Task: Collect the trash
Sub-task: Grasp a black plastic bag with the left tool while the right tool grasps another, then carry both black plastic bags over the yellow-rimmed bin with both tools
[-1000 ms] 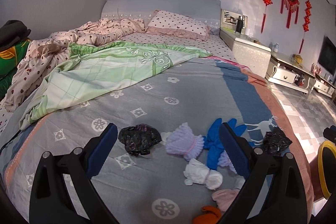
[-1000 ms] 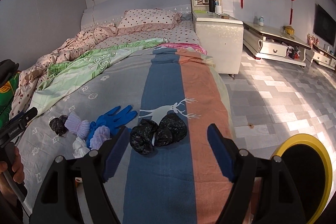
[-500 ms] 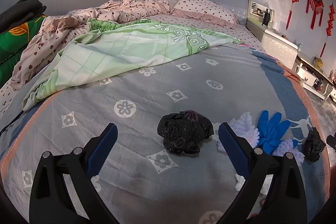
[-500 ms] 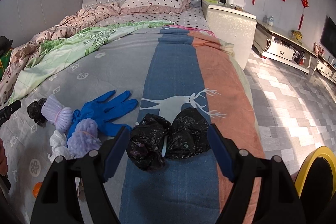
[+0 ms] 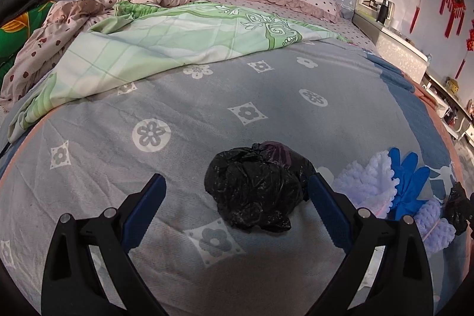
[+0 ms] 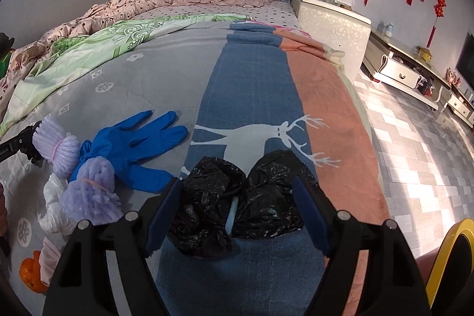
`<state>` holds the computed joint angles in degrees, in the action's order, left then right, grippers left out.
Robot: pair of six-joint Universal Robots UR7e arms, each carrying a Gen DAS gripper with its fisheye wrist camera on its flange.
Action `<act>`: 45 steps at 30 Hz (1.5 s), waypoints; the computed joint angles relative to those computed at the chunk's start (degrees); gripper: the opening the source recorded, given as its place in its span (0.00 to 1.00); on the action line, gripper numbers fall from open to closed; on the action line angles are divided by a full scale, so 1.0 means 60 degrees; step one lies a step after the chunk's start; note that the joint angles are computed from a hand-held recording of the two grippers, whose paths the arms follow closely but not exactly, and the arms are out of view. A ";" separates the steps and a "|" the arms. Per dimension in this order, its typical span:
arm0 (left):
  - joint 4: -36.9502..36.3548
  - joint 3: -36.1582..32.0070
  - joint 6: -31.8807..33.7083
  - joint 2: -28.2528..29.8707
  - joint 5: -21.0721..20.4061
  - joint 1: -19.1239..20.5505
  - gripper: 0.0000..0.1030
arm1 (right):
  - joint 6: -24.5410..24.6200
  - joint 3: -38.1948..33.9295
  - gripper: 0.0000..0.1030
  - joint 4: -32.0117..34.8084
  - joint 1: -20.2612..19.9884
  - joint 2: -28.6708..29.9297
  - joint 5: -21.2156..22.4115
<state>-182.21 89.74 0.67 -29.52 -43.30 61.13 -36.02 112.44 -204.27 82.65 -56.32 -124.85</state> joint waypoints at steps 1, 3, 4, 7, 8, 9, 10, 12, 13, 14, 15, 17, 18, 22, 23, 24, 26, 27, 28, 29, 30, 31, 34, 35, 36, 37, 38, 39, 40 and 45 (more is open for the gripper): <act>0.0092 -0.0079 0.0029 0.0057 -0.0083 0.0011 0.86 | 0.0007 -0.0031 0.71 0.0032 -0.0018 0.0035 0.0010; 0.0321 -0.0205 0.0100 0.0145 -0.0261 0.0013 0.75 | -0.0043 -0.0095 0.71 0.0095 -0.0066 0.0109 0.0040; 0.0361 -0.0256 0.0170 0.0197 -0.0314 0.0002 0.73 | -0.0021 -0.0124 0.70 0.0162 -0.0078 0.0149 0.0055; 0.0563 -0.0412 0.0284 0.0333 -0.0486 -0.0006 0.62 | 0.0018 -0.0171 0.63 0.0323 -0.0130 0.0209 0.0154; 0.0641 -0.0452 0.0269 0.0359 -0.0551 0.0004 0.58 | 0.0000 -0.0197 0.62 0.0321 -0.0151 0.0236 0.0195; 0.0691 -0.0480 0.0257 0.0380 -0.0603 0.0017 0.53 | -0.0011 -0.0201 0.60 0.0332 -0.0159 0.0245 0.0232; 0.0716 -0.0503 0.0257 0.0396 -0.0650 0.0029 0.52 | -0.0039 -0.0190 0.58 0.0326 -0.0161 0.0243 0.0262; 0.0618 -0.0494 0.0310 0.0401 -0.0767 0.0044 0.46 | -0.0070 -0.0187 0.51 0.0361 -0.0174 0.0227 0.0350; 0.0539 -0.0479 0.0330 0.0405 -0.0773 0.0041 0.45 | -0.0092 -0.0201 0.46 0.0345 -0.0170 0.0244 0.0375; 0.0472 -0.0459 0.0342 0.0401 -0.0792 0.0042 0.43 | -0.0132 -0.0208 0.42 0.0321 -0.0165 0.0252 0.0388; 0.0430 -0.0445 0.0349 0.0397 -0.0814 0.0042 0.42 | -0.0183 -0.0217 0.32 0.0294 -0.0152 0.0258 0.0395; 0.0352 -0.0409 0.0361 0.0379 -0.0832 0.0038 0.39 | -0.0161 -0.0207 0.24 0.0293 -0.0126 0.0239 0.0447; 0.0321 -0.0385 0.0361 0.0359 -0.0855 0.0036 0.39 | -0.0132 -0.0215 0.21 0.0334 -0.0112 0.0232 0.0445; 0.0271 -0.0313 0.0321 0.0262 -0.0887 0.0009 0.37 | -0.0033 -0.0121 0.15 0.0279 -0.0080 0.0150 0.0494; 0.0227 -0.0272 0.0342 0.0228 -0.0884 -0.0008 0.37 | 0.0053 -0.0068 0.14 0.0340 -0.0078 0.0083 0.0527; 0.0172 -0.0223 0.0367 0.0193 -0.0873 -0.0032 0.37 | 0.0188 -0.0016 0.14 0.0475 -0.0081 -0.0019 0.0586; 0.0089 -0.0117 0.0385 0.0090 -0.0862 -0.0084 0.37 | 0.0441 0.0122 0.14 0.0665 -0.0075 -0.0227 0.0700; 0.0044 -0.0048 0.0355 0.0022 -0.0857 -0.0113 0.37 | 0.0521 0.0195 0.14 0.0714 -0.0059 -0.0329 0.0743; -0.0006 0.0034 0.0324 -0.0053 -0.0845 -0.0141 0.37 | 0.0588 0.0289 0.14 0.0751 -0.0047 -0.0447 0.0800; -0.0062 0.0119 0.0307 -0.0130 -0.0836 -0.0179 0.37 | 0.0660 0.0394 0.14 0.0803 -0.0027 -0.0581 0.0858; -0.0120 0.0203 0.0309 -0.0195 -0.0790 -0.0223 0.37 | 0.0743 0.0496 0.14 0.0859 -0.0001 -0.0721 0.0909; -0.0173 0.0302 0.0308 -0.0277 -0.0768 -0.0269 0.37 | 0.0800 0.0607 0.14 0.0879 0.0030 -0.0852 0.0946; -0.0320 0.0630 0.0273 -0.0529 -0.0706 -0.0446 0.37 | 0.0941 0.0953 0.14 0.0895 0.0168 -0.1276 0.1091; -0.0384 0.0756 0.0266 -0.0620 -0.0687 -0.0522 0.37 | 0.1003 0.1080 0.14 0.0905 0.0218 -0.1440 0.1158; -0.0457 0.0890 0.0257 -0.0713 -0.0678 -0.0600 0.37 | 0.1052 0.1215 0.14 0.0923 0.0280 -0.1619 0.1208; -0.0519 0.1016 0.0253 -0.0804 -0.0663 -0.0687 0.37 | 0.1090 0.1318 0.14 0.0971 0.0356 -0.1784 0.1241; -0.0593 0.1142 0.0254 -0.0890 -0.0630 -0.0787 0.37 | 0.1125 0.1449 0.14 0.0965 0.0430 -0.1963 0.1287; -0.0659 0.1267 0.0254 -0.0976 -0.0609 -0.0885 0.37 | 0.1151 0.1578 0.14 0.0976 0.0495 -0.2141 0.1330; -0.0729 0.1400 0.0250 -0.1071 -0.0601 -0.0989 0.37 | 0.1185 0.1704 0.14 0.1007 0.0566 -0.2330 0.1376; -0.0978 0.1976 0.0140 -0.1515 -0.0559 -0.1583 0.37 | 0.1289 0.2243 0.14 0.1011 0.0973 -0.3194 0.1472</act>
